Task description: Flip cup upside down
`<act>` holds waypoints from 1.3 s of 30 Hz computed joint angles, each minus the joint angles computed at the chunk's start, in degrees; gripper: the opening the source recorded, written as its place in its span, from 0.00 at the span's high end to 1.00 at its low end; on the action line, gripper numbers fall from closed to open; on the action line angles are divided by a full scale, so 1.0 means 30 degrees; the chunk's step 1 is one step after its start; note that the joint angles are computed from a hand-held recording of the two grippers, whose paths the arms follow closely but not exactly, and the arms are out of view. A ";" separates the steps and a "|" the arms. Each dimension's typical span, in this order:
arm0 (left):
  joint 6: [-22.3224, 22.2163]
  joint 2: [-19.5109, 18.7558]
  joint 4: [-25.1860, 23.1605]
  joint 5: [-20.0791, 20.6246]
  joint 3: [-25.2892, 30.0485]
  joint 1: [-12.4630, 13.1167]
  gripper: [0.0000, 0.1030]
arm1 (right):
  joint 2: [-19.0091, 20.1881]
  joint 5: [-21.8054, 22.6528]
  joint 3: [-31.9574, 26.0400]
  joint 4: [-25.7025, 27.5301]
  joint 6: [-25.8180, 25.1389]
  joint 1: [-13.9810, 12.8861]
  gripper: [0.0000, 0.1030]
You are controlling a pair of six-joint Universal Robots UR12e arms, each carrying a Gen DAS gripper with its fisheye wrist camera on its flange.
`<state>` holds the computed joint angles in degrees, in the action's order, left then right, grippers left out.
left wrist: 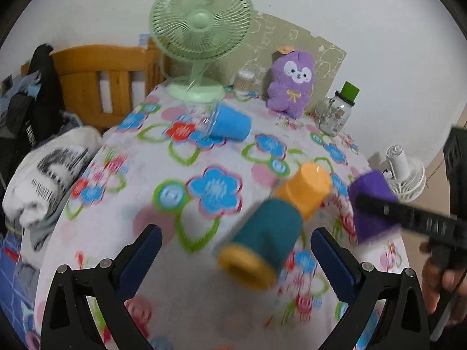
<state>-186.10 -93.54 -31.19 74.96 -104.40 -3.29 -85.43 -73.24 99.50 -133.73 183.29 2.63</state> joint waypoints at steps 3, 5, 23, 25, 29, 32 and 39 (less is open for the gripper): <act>-0.0143 0.0772 -0.0381 -0.0213 -0.0969 0.0302 0.00 | -0.0209 0.0543 0.0712 0.0762 0.0251 0.0313 0.37; -0.0364 0.1140 -0.0684 -0.0248 -0.1473 0.0454 0.00 | -0.0142 0.0815 0.0945 0.1267 0.0462 0.0454 0.37; -0.0229 0.2371 -0.1345 -0.0413 -0.2555 0.0571 0.00 | 0.0169 0.0847 0.0899 0.2295 0.0963 0.1029 0.12; -0.0239 0.2368 -0.1341 -0.0353 -0.2522 0.0534 0.00 | -0.0045 0.1037 0.1054 0.1880 0.0998 0.0880 0.11; -0.0239 0.2307 -0.1283 -0.0229 -0.2371 0.0404 0.00 | -0.0640 0.1131 0.1478 0.0673 0.1208 0.0503 0.10; -0.0136 0.2190 -0.1221 -0.0073 -0.2120 0.0225 0.00 | -0.1266 0.1446 0.1986 -0.0320 0.1596 -0.0011 0.09; 0.0043 0.1583 -0.1024 0.0254 -0.1177 -0.0447 0.00 | -0.2673 0.1671 0.3430 -0.1532 0.2691 -0.1598 0.06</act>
